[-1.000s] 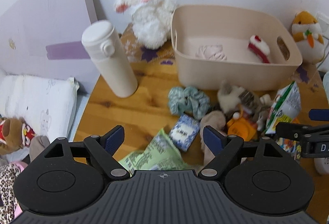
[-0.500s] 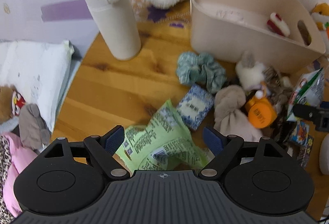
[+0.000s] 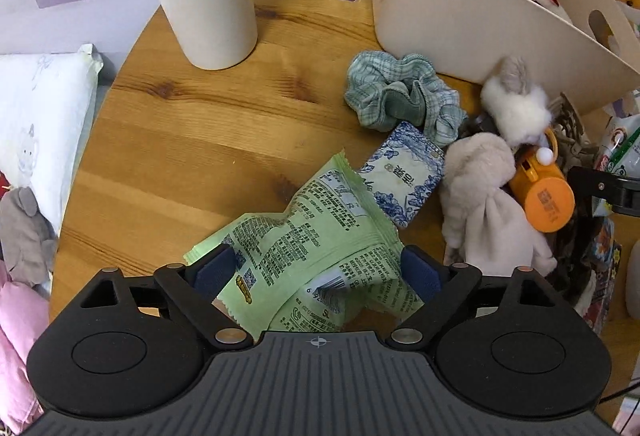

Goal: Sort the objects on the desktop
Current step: 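Grasp the green snack bag with the left tool while the right grasps the white chip bag, then lift both snack bags and carry them over the beige basket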

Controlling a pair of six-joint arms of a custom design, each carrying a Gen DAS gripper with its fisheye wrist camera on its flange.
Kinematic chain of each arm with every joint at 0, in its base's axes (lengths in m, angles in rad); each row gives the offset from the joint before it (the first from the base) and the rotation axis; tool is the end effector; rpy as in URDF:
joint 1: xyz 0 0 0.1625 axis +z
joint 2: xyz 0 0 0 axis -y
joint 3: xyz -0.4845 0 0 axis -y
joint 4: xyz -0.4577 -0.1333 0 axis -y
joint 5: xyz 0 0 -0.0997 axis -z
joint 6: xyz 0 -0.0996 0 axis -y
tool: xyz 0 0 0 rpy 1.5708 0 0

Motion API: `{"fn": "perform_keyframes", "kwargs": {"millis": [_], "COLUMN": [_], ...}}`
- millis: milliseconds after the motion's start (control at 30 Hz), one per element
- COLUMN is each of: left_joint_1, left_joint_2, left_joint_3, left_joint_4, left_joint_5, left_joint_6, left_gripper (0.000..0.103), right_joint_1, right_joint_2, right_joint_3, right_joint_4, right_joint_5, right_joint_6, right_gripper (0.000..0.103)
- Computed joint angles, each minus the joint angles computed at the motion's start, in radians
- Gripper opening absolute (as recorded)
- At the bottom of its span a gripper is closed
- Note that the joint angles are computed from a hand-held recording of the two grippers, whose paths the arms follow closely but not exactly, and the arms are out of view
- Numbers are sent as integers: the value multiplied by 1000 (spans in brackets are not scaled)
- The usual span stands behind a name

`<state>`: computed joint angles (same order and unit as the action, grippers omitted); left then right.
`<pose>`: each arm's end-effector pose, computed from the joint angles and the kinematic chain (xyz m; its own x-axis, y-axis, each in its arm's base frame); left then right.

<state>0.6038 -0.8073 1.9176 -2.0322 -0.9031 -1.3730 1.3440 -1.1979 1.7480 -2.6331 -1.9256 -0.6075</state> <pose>-0.3590 -0.4845 -0.0201 -0.6702 -0.2748 -0.6895 -0.0063 0.9310 -0.3650 -0.0611 -0.7036 0.3419 -0.8307 -0.1755 0.5284 -0.3388 0.9124 -0.2296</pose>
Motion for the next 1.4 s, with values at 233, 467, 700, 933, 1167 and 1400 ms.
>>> {"fn": "perform_keyframes", "kwargs": {"millis": [233,467,700,933,1167,1400], "left_joint_1": [26,55,21,-4,-30,-65], "left_joint_2": [14,55,70,37,13,-8], "left_joint_3": [-3,-59,-67,-32,-18,-31], "left_joint_4": [-15,88,152,115,95,112], "left_joint_5": [8,-36,-2,-1,18,67], "left_joint_6": [26,0,4,-11,-29,-19], "left_gripper": [103,102,79,67,61,60], "right_joint_1": [-15,-27,-33,-31,-25,-22], "right_joint_2": [29,42,18,-20,-82,-127], "right_joint_3": [-24,-26,-1,30,60,78], "right_joint_4": [-26,-74,-77,-94,-103,-121], "right_joint_5": [-5,13,72,101,137,172], "right_joint_6": [18,24,19,31,15,12], "right_gripper": [103,100,73,67,67,67]}}
